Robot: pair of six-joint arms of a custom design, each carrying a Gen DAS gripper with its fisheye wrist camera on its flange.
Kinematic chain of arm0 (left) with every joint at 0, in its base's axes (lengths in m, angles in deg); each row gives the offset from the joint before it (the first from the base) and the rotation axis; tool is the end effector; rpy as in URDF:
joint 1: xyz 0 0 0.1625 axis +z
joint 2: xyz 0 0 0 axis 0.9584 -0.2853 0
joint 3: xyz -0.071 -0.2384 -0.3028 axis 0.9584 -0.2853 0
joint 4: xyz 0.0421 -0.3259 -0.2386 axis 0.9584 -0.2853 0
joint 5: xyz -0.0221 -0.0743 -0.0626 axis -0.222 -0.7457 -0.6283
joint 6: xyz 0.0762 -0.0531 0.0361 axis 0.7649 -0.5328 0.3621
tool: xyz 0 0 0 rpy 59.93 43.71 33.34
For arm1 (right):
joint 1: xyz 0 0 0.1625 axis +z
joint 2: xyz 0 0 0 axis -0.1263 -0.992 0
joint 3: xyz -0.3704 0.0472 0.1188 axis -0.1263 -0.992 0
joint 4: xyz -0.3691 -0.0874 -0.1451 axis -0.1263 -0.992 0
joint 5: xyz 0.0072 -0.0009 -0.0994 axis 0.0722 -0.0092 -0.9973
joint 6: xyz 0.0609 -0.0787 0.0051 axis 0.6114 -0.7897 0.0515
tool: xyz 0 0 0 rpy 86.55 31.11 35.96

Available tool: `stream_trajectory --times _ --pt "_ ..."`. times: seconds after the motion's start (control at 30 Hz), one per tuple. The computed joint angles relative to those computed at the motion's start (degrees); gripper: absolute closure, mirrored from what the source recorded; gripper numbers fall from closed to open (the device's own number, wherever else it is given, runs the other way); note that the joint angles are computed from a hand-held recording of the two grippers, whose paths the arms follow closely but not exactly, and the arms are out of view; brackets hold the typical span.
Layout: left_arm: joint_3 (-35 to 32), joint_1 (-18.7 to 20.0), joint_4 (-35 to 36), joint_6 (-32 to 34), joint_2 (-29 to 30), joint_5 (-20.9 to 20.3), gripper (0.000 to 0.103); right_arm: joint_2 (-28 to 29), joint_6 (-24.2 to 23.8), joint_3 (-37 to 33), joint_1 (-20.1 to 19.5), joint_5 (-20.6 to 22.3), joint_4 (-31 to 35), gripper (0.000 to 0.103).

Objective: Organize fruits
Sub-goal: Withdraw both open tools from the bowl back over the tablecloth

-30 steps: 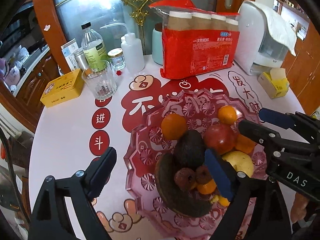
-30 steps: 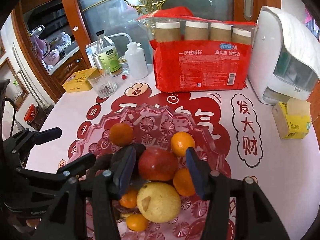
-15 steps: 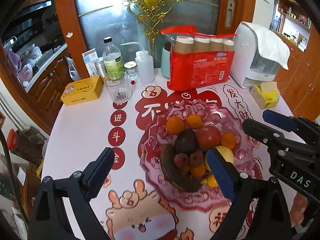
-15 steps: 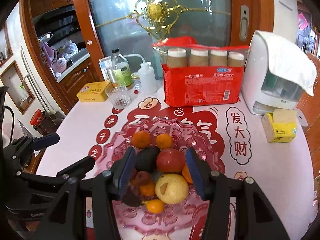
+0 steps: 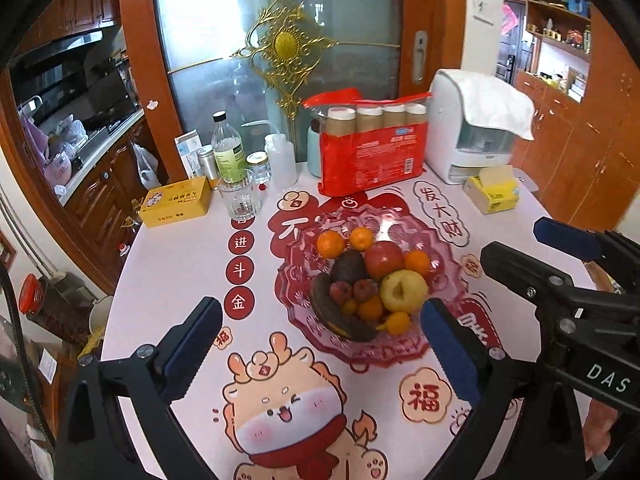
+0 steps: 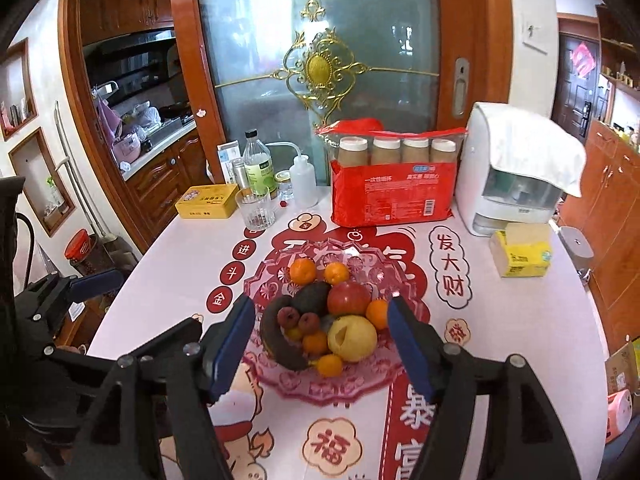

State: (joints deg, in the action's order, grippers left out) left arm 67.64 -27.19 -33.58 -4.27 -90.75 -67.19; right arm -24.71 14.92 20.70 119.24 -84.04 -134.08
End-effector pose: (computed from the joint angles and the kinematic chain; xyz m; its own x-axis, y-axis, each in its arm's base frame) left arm -0.3902 -0.7113 0.2837 -0.6715 0.2147 -0.7092 0.6080 0.7068 -0.3617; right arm 0.3571 -0.6963 0.3201 -0.7456 -0.1106 0.6572 -0.5450 0.6687 -0.5057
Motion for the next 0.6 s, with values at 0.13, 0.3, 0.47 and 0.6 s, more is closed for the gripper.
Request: stream_trajectory --times 0.13,0.3,0.47,0.6 --pt "6.8 -1.6 -2.0 -0.8 -4.3 -0.5 0.004 -3.4 2.1 6.1 1.1 -1.6 -2.9 0.032" --pt "14.7 -3.1 -3.2 -2.6 -9.0 -1.5 0.004 -8.3 5.3 15.3 1.9 -2.9 -7.2 0.032" --pt "22.8 -4.6 -3.5 -6.3 -13.6 -1.9 0.004 -12.2 8.2 23.1 2.7 -5.8 -9.8 0.032" --pt "26.8 -5.8 -2.0 -8.8 -15.9 -1.8 0.004 -15.6 10.2 28.4 3.2 -6.6 -9.0 0.032"
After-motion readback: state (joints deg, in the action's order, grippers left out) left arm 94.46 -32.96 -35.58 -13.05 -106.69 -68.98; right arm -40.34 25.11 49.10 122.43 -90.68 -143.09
